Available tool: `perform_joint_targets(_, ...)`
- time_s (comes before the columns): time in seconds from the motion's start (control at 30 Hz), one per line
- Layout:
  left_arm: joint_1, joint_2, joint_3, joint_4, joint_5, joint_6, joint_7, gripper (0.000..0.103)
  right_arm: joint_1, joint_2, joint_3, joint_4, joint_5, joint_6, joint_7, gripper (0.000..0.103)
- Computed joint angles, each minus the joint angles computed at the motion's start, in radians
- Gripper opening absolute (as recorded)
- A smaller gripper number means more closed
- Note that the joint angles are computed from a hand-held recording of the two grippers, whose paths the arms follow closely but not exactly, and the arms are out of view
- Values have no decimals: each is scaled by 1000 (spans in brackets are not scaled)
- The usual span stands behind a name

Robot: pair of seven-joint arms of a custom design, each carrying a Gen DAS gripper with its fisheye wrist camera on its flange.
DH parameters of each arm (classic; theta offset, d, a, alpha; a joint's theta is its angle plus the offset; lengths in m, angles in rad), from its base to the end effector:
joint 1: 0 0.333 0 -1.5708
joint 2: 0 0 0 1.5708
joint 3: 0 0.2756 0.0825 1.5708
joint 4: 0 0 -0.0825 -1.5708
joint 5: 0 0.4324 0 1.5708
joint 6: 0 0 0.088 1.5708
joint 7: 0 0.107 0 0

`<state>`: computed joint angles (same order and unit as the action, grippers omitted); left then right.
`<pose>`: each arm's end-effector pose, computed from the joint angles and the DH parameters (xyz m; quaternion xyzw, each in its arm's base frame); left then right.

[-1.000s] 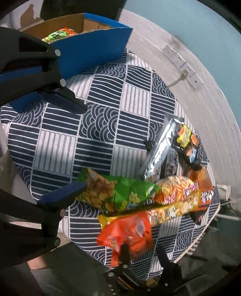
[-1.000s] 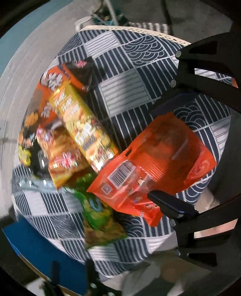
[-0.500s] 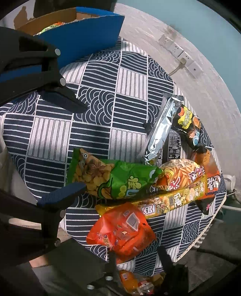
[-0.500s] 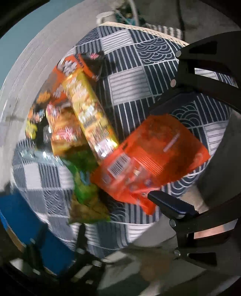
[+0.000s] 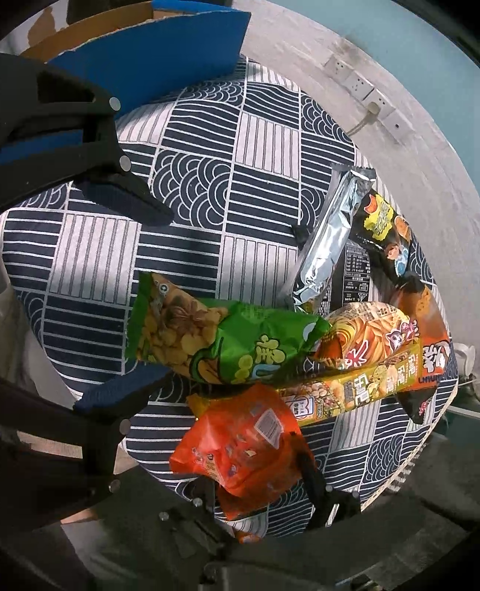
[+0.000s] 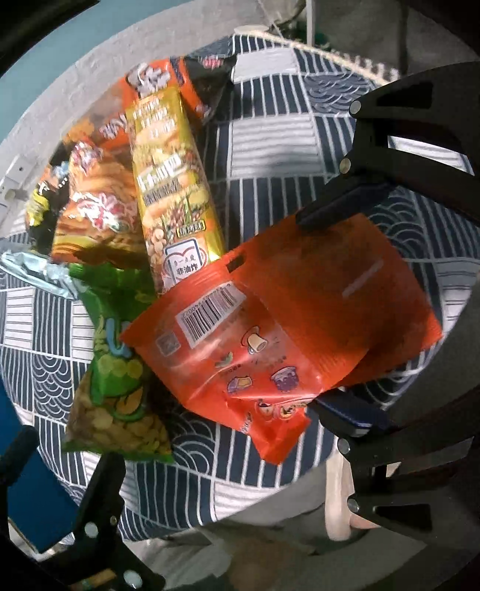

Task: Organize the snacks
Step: 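Grasp the red-orange candy bag with the right tool while the left tool reaches the green bag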

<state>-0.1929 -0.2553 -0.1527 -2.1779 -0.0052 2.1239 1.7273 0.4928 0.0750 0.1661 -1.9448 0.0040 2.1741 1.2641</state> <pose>0.5191 -0.1895 0.4600 -0.5081 0.8554 -0.0655 0.0762 0.5000 0.3860 0.3967 -0.9511 0.2987 -0.0379 0.0681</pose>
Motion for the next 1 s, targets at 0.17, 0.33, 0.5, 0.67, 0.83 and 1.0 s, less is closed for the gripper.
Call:
perform_joint_targets(0.17, 3, 38, -2, 24, -5, 1, -6, 79, -27, 23, -18, 24, 78, -3, -13, 82)
perform_joint_targets(0.33, 9, 80, 0, 59, -35, -2, -2, 79, -54, 14, -28, 24, 168, -11, 27, 54)
perform_joint_targets(0.5, 13, 123, -7, 102, -52, 2, -1, 79, -74, -28, -37, -12, 205, 9, 123, 38)
perform_joint_targets(0.67, 12, 156, -17, 127, -72, 14, 8, 80, -97, -66, -47, -50, 218, 15, 190, 29)
perform_joint_targets(0.83, 4, 189, -38, 140, -20, 18, -29, 80, -114, -71, -53, -45, 262, 21, 236, 29)
perform_joint_targets(1.0, -3, 206, -45, 132, 29, 27, -44, 72, -138, -106, -65, -58, 279, 9, 227, 29)
